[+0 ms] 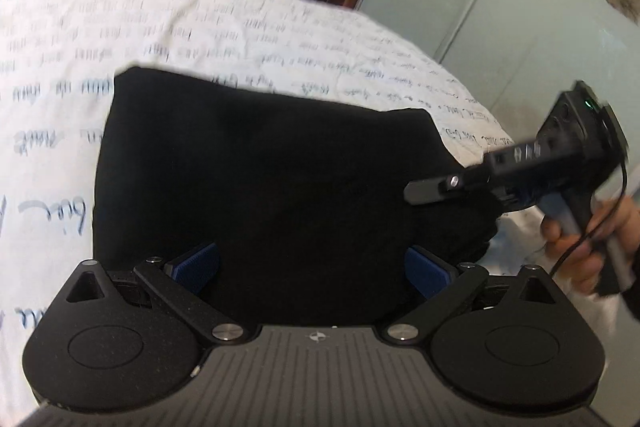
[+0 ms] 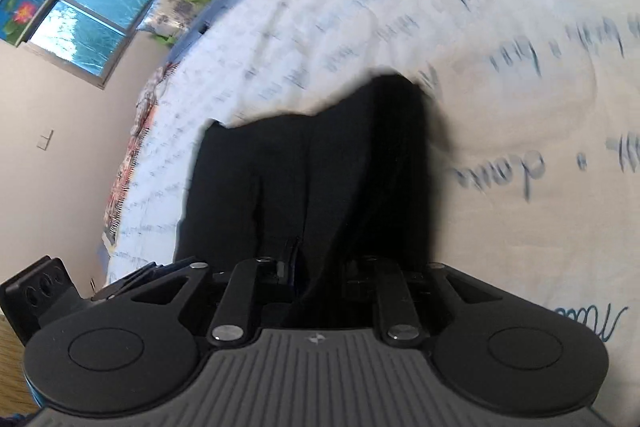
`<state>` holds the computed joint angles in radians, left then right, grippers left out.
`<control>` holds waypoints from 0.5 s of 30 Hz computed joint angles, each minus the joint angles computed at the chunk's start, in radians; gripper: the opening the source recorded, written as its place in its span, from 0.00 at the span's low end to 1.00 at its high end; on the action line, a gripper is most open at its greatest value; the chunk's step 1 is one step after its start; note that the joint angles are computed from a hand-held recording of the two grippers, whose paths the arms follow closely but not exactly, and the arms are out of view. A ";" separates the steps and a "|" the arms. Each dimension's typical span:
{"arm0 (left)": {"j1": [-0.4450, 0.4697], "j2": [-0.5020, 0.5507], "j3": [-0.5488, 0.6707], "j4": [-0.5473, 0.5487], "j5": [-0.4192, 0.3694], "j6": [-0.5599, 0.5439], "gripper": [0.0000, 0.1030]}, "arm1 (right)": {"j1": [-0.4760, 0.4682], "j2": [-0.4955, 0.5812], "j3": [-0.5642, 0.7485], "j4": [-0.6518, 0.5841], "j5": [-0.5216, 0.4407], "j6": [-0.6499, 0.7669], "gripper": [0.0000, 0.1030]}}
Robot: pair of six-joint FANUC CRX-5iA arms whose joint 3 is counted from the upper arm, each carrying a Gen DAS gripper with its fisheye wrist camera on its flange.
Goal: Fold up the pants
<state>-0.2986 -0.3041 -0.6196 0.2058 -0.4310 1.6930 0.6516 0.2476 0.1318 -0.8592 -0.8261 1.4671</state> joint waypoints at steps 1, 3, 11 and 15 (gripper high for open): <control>-0.007 0.002 0.026 -0.043 -0.035 0.032 0.97 | -0.026 0.002 0.000 -0.052 -0.018 -0.002 0.22; -0.009 -0.015 0.062 -0.090 -0.099 0.068 0.95 | -0.031 -0.032 -0.028 -0.040 0.017 -0.047 0.27; 0.121 0.049 0.033 0.328 0.046 -0.300 0.98 | -0.064 -0.155 -0.152 -0.419 0.217 0.195 0.81; 0.182 0.226 0.161 0.298 -0.037 -0.189 0.93 | -0.030 -0.084 -0.117 -0.441 0.216 0.153 0.81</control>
